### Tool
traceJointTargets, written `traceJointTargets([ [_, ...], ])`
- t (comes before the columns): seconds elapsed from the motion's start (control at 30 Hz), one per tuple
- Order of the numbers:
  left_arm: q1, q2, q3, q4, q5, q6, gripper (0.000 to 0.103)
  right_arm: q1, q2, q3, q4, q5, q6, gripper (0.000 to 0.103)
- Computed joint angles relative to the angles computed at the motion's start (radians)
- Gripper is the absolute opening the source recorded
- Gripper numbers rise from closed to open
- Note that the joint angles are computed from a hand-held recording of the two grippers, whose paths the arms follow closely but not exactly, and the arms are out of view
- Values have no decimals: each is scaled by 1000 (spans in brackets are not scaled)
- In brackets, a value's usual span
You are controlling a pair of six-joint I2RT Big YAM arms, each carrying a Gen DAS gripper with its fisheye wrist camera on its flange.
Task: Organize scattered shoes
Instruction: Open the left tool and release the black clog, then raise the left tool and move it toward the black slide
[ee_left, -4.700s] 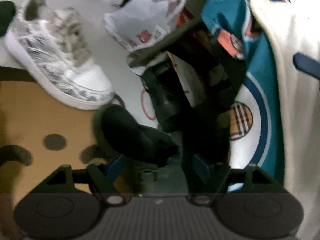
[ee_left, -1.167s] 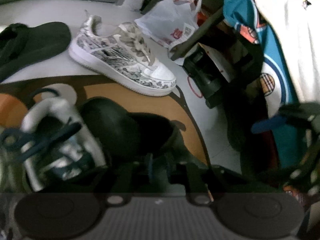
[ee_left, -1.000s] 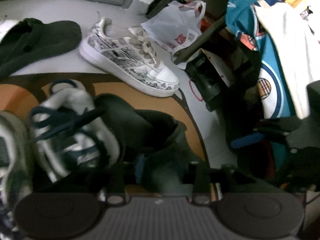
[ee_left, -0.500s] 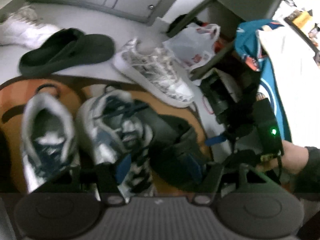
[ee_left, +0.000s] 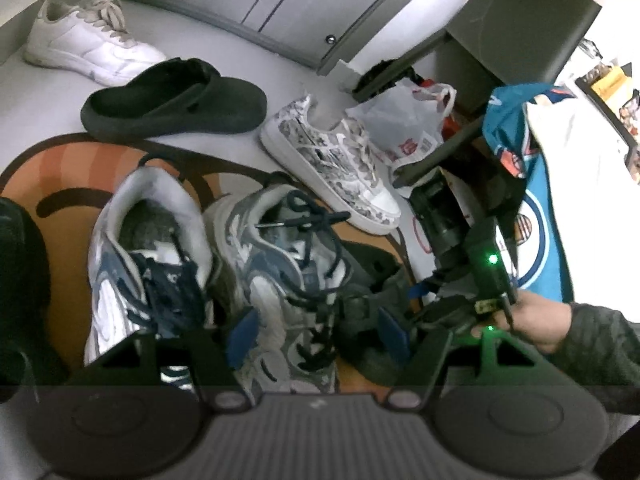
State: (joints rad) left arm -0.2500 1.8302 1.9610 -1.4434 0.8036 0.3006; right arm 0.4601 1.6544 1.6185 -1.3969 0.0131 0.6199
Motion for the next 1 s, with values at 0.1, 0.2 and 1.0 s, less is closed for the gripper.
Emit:
traceJointTargets([
  [0.1,5,17,15,-20,0,-22,69,6,9,13,-15,10,13,103],
  [0.2,9,28,27,-37,6,-35,69,18,17,28,-33,26,24,103],
  [1.0,11,29,6,4,-35,-126,69,27,-22,25,-15,-160,169,93],
])
